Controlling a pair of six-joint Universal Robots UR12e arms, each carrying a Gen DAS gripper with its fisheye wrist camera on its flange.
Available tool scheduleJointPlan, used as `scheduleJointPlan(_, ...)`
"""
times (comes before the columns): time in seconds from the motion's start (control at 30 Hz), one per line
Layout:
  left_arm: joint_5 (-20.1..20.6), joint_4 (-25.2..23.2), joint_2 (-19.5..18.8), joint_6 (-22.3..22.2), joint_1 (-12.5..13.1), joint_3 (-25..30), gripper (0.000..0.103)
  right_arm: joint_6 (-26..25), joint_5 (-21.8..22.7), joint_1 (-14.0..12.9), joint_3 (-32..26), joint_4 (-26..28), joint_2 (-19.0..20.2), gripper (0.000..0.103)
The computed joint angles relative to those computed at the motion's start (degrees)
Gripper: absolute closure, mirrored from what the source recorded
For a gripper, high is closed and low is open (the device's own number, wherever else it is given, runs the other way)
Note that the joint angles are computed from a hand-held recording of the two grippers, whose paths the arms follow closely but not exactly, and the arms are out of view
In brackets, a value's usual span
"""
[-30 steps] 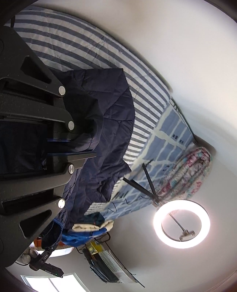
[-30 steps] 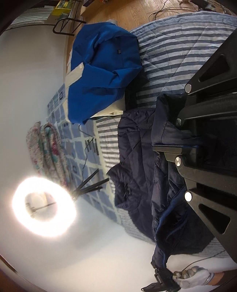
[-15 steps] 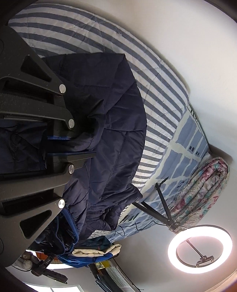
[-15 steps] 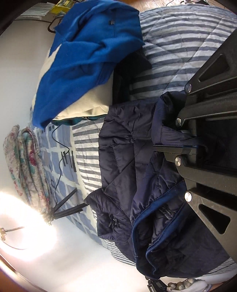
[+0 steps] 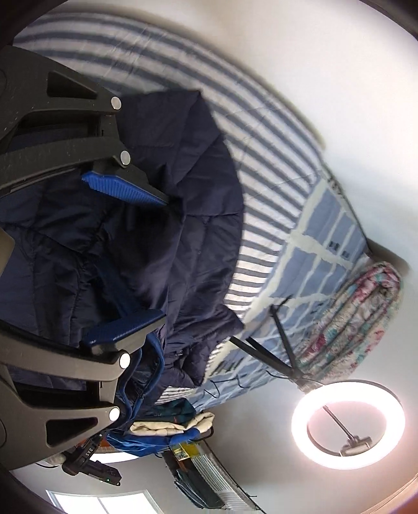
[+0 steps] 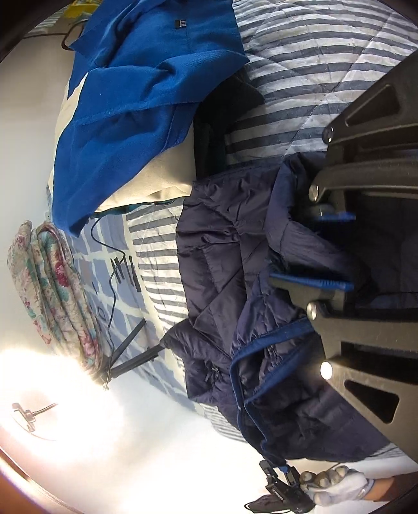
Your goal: Fold large clothes
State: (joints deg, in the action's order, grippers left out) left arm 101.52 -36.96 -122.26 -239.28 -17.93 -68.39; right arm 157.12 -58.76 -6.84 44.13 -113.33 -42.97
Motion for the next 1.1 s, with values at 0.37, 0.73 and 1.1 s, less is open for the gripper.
scheduleJointPlan(0.37, 0.82, -0.78, 5.96, 1.98, -0.10, -9.16, 0.036, -3.55, 2.94, -2.75, 5.33, -5.51, -3.46, 0.028)
scheduleJointPlan(0.73, 1.15, -9.59, 3.49, 3.32, -1.33, -5.93, 0.074, -5.30, 0.11, -2.49, 6.44, -1.38, -2.97, 0.045)
scheduleJointPlan(1.1, 10.70, -10.12, 2.69, 5.65, -3.36, -3.39, 0.102, -7.99, -5.80, -0.83, 11.59, -11.39, -6.16, 0.099)
